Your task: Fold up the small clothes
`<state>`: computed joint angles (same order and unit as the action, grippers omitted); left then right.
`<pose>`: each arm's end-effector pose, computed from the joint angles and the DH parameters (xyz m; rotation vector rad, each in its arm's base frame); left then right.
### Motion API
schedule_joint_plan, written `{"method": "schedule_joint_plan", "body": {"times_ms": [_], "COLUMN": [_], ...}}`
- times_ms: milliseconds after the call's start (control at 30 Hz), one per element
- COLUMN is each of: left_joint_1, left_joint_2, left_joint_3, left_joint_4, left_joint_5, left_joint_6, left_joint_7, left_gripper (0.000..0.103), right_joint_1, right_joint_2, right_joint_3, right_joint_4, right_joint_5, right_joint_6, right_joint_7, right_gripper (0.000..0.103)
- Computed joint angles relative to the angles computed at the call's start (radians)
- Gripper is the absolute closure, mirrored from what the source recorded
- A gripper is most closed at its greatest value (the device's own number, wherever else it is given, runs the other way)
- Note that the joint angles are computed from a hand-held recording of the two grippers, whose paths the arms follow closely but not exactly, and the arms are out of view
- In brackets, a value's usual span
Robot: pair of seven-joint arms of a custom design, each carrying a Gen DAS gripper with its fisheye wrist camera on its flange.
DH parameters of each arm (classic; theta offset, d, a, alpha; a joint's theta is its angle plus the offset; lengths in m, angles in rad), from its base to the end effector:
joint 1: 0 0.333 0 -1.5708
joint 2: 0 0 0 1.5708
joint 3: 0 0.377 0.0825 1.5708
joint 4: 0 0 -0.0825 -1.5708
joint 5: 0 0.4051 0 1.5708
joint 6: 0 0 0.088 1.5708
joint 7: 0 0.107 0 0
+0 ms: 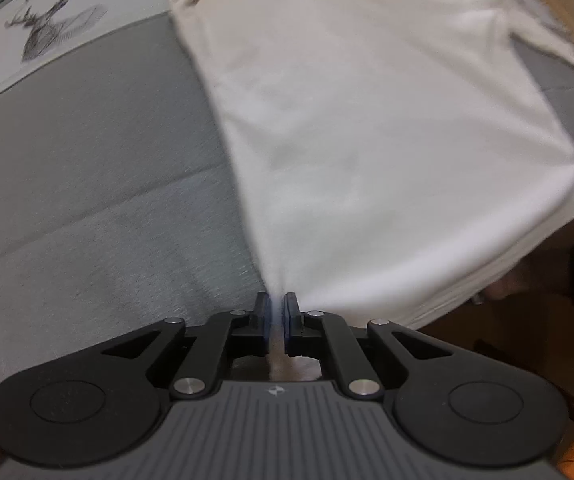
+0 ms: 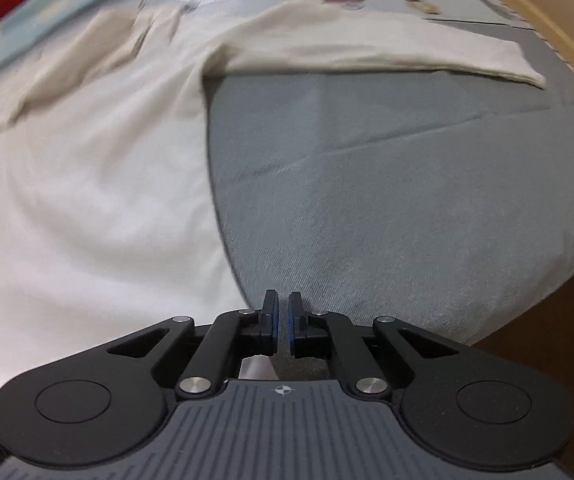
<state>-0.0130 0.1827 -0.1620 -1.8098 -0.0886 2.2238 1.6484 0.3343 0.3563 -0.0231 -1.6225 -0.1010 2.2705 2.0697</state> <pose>0.6534 -0.1111 0.5159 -1.9235 2.3547 -0.3718 0.6936 0.2229 0.4956 -1.9066 2.1750 -0.2849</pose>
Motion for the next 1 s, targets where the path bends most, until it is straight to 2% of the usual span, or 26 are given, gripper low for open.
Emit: {"method": "schedule_joint_plan", "body": {"times_ms": [67,133,167,233,267,333,367,433,533,600,800,900,933,967,1000], "left_joint_1": [0.004,0.002,-0.004,-0.022,-0.034,-0.037,-0.036,-0.027,-0.038,-0.052,-0.122,-0.151,-0.159,-0.173,-0.182], "left_joint_2": [-0.014,-0.014,-0.007,0.029,0.048,0.062,0.059,0.045,0.043,0.052,0.101,0.139,0.148,0.163,0.18], "left_joint_3": [-0.006,-0.008,-0.008,-0.001,0.003,0.003,0.001,-0.002,0.004,0.006,0.032,0.043,0.047,0.052,0.051], "left_joint_4": [-0.018,-0.015,-0.004,0.038,0.062,0.086,0.086,0.075,0.073,0.084,0.13,0.18,0.192,0.215,0.236], "left_joint_5": [-0.024,-0.036,-0.026,0.044,0.095,0.12,0.118,0.088,0.111,0.153,0.354,0.438,0.465,0.5,0.521], "left_joint_6": [0.029,0.028,0.013,-0.05,-0.095,-0.107,-0.082,0.002,0.126,0.18,0.362,0.383,0.383,0.381,0.381], "left_joint_7": [0.031,0.041,0.032,-0.002,-0.026,-0.042,-0.054,-0.079,-0.16,-0.21,-0.407,-0.48,-0.493,-0.506,-0.509], "left_gripper": [0.094,0.091,0.089,0.086,0.086,0.084,0.084,0.082,0.081,0.081,0.081,0.081,0.081,0.081,0.081], "right_joint_1": [-0.016,0.007,0.014,-0.003,-0.013,-0.015,-0.004,0.022,0.017,0.013,0.026,0.034,0.036,0.034,0.039], "right_joint_2": [0.035,0.03,0.02,0.017,0.025,0.07,0.084,0.094,0.104,0.124,0.253,0.291,0.283,0.281,0.294], "right_joint_3": [0.015,-0.011,-0.022,-0.007,0.006,0.023,0.019,-0.008,-0.009,-0.003,-0.016,-0.04,-0.047,-0.049,-0.062], "right_joint_4": [0.049,0.035,0.017,0.007,0.023,0.103,0.132,0.16,0.206,0.266,0.519,0.551,0.517,0.5,0.519], "right_joint_5": [0.041,-0.004,-0.023,0.009,0.026,0.034,0.017,-0.016,0.015,0.026,0.047,0.057,0.06,0.067,0.068], "right_joint_6": [-0.079,-0.032,0.022,0.093,0.069,-0.067,-0.122,-0.11,-0.023,0.028,0.17,0.261,0.304,0.302,0.246], "right_joint_7": [-0.052,0.004,0.043,0.029,-0.015,-0.113,-0.135,-0.079,-0.031,-0.054,-0.098,-0.062,-0.049,-0.041,-0.018], "right_gripper": [0.099,0.099,0.099,0.099,0.098,0.091,0.089,0.088,0.086,0.086,0.085,0.085,0.085,0.085,0.084]}}
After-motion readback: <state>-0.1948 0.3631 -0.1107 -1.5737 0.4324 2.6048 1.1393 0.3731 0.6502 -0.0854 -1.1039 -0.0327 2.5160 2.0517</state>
